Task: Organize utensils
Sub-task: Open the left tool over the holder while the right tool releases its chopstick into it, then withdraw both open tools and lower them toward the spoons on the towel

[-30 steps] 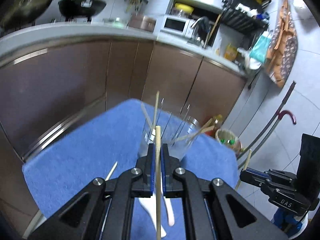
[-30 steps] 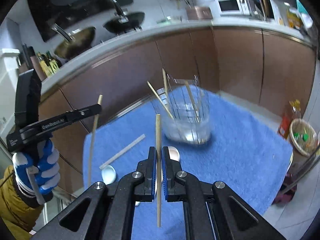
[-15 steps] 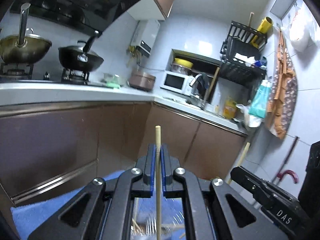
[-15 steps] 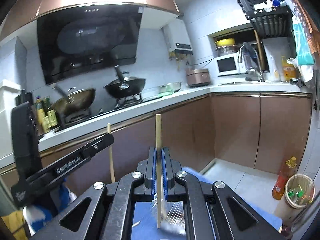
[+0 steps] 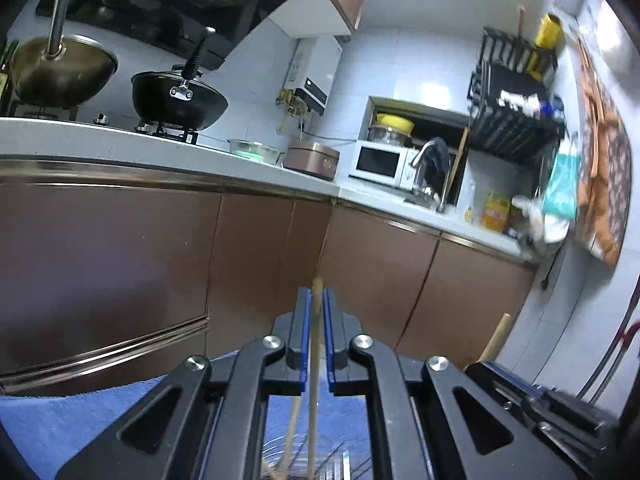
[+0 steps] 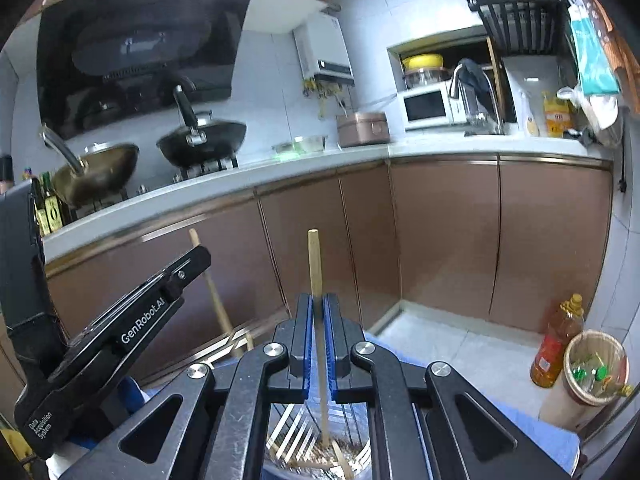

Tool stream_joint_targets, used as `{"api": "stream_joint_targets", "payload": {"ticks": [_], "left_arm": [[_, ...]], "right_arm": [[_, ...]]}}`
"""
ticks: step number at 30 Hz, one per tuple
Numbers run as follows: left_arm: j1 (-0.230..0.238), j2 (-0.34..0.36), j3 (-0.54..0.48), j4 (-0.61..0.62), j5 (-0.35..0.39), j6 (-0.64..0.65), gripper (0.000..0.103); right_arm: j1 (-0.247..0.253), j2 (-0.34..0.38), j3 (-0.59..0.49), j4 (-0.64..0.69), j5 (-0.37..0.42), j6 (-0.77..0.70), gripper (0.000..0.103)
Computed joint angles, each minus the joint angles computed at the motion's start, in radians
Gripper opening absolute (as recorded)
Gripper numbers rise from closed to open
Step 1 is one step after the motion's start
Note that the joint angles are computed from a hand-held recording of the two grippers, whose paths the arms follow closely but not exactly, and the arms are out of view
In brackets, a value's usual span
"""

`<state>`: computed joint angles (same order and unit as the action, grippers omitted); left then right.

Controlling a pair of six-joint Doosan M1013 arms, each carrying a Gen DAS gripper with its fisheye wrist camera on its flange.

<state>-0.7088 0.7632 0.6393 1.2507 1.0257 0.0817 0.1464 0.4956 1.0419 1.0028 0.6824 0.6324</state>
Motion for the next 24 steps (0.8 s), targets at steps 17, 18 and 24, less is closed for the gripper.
{"api": "stream_joint_targets", "payload": {"ticks": [17, 18, 24], "left_arm": [[-0.059, -0.245, 0.287, -0.016, -0.088, 0.032, 0.044], [-0.068, -0.261, 0.302, -0.013, -0.070, 0.032, 0.046], [-0.122, -0.349, 0.402, 0.017, -0.018, 0.039, 0.052]], "right_arm": [[-0.048, -0.178, 0.203, 0.194, -0.030, -0.193, 0.059], [-0.053, -0.194, 0.217, 0.214, -0.025, -0.203, 0.062], [-0.082, -0.283, 0.307, 0.317, 0.014, -0.284, 0.087]]}}
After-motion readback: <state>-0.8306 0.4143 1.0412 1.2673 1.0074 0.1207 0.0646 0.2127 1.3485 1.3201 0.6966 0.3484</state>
